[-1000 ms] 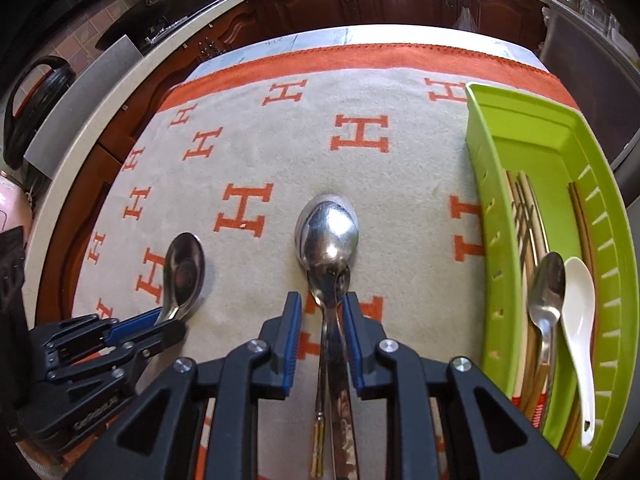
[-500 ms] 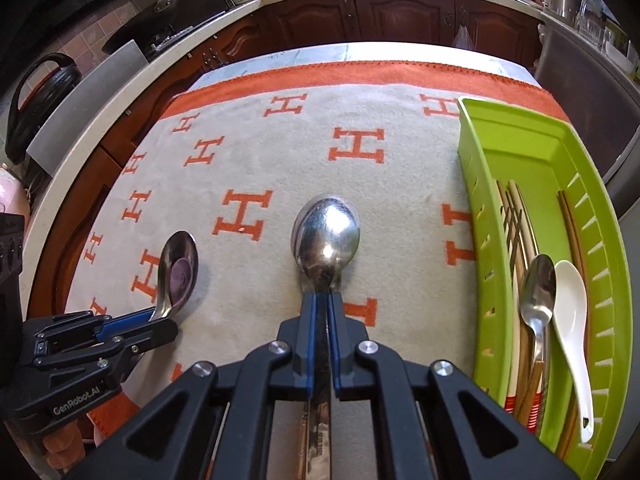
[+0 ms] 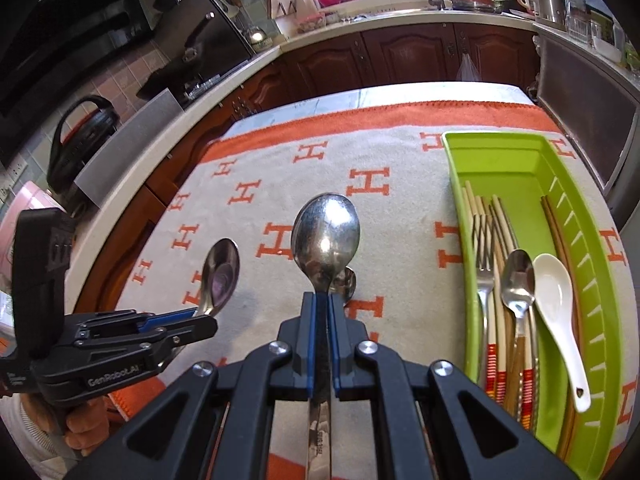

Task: Organize utensils
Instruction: 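Carry both spoons into the green tray and open both tools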

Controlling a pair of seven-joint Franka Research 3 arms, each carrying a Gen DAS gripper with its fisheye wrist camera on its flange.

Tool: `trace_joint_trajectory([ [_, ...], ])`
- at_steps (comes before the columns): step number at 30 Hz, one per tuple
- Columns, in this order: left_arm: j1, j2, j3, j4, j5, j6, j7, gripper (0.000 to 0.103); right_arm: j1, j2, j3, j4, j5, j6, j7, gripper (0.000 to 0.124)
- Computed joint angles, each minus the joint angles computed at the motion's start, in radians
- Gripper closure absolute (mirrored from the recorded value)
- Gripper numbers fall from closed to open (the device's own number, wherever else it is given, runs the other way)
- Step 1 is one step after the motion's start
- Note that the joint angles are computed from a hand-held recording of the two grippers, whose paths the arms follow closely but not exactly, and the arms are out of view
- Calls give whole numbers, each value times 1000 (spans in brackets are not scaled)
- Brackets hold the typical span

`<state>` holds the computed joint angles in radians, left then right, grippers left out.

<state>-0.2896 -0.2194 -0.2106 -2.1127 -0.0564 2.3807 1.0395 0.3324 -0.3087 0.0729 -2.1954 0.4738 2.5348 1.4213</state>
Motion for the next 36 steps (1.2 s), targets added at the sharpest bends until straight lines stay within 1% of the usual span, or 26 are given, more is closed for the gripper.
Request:
trace_joint_trajectory([
  [5,-13,18,-14,48,8,-15,9,91,-20,-67,-13,-21,-5,-14,20,119],
  [8,-24,46,-25,100,15,-27,14,91,-70,-95,0,-12,-89,-57,84,119],
  [11,-35,98,-39,181,18,-47,17,91,-115,-104,0,-1,-158,-79,128,119],
  [14,-48,173,-58,286,32,-66,10,91,-173,-88,8,21,-256,-103,187,119],
  [18,-70,293,-81,447,67,-100,-18,91,-202,-25,-15,67,-316,-142,194,118],
  [22,-109,434,-97,630,103,-150,-53,91,-205,34,-40,101,-312,-173,176,118],
  [27,-160,585,-93,818,138,-238,-100,91,-196,90,-60,138,-265,-202,118,117],
  [30,-184,645,-87,886,149,-280,-121,91,-196,102,-62,154,-255,-210,109,117],
  [32,-190,666,-85,905,145,-294,-128,91,-198,100,-64,160,-242,-215,122,117],
  [36,-199,681,-83,915,146,-303,-132,91,-214,62,-53,137,-263,-184,200,117],
])
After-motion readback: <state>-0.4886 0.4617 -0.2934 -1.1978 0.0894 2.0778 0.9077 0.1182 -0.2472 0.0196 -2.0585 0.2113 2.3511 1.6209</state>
